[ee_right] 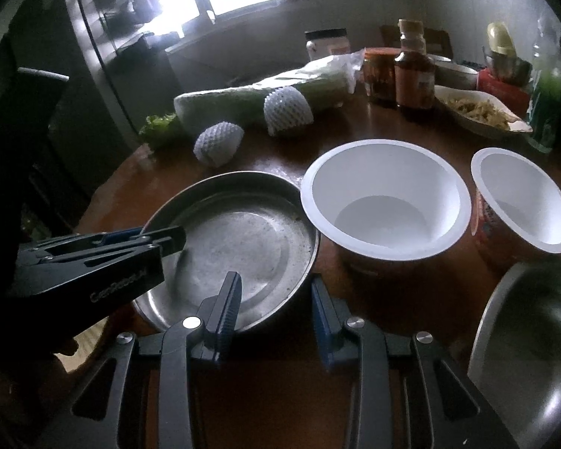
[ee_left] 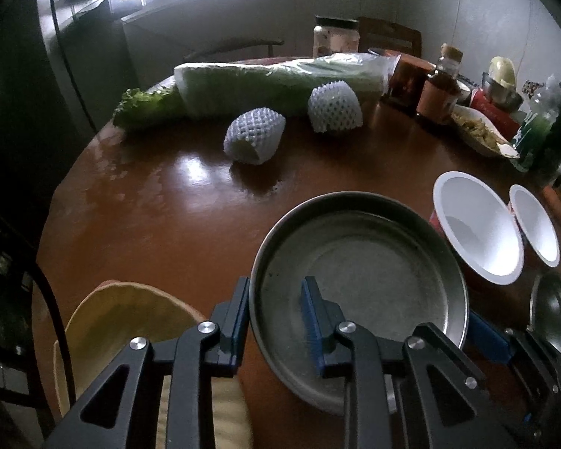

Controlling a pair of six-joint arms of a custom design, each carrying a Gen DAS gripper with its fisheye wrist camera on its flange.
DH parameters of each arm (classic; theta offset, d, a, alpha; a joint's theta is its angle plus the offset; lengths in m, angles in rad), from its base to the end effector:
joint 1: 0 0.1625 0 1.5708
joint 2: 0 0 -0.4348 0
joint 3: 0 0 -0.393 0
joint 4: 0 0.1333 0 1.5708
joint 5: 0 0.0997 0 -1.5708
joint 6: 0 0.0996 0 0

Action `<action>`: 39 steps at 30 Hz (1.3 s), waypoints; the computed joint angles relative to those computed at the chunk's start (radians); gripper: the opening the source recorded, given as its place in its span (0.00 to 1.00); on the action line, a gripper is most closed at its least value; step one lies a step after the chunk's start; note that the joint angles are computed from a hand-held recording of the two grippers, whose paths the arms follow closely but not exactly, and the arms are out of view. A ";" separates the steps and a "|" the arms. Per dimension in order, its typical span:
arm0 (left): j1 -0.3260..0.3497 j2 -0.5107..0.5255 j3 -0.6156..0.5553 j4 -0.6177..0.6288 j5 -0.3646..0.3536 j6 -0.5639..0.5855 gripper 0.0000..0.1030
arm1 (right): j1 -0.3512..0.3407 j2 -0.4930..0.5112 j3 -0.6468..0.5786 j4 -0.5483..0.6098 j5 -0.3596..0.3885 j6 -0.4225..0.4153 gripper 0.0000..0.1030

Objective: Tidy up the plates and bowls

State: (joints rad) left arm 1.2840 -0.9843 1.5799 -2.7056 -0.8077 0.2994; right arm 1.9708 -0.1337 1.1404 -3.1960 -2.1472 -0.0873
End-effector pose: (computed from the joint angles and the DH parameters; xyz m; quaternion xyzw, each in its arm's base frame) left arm -0.0009 -0.7175 0.2936 0.1635 0.8851 -0.2449 0.3605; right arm 0.3729 -0.6791 -0.1219 0.1364 -0.9072 0.3304 0.2220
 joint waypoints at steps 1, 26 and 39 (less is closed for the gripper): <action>-0.003 -0.011 0.012 -0.006 -0.003 0.001 0.27 | 0.003 -0.003 0.006 -0.003 0.000 -0.001 0.37; -0.041 -0.216 0.202 -0.116 -0.061 -0.029 0.27 | 0.107 -0.056 0.113 -0.140 -0.027 -0.082 0.37; -0.034 -0.300 0.227 -0.161 -0.058 -0.007 0.27 | 0.162 -0.018 0.033 -0.094 -0.024 -0.131 0.37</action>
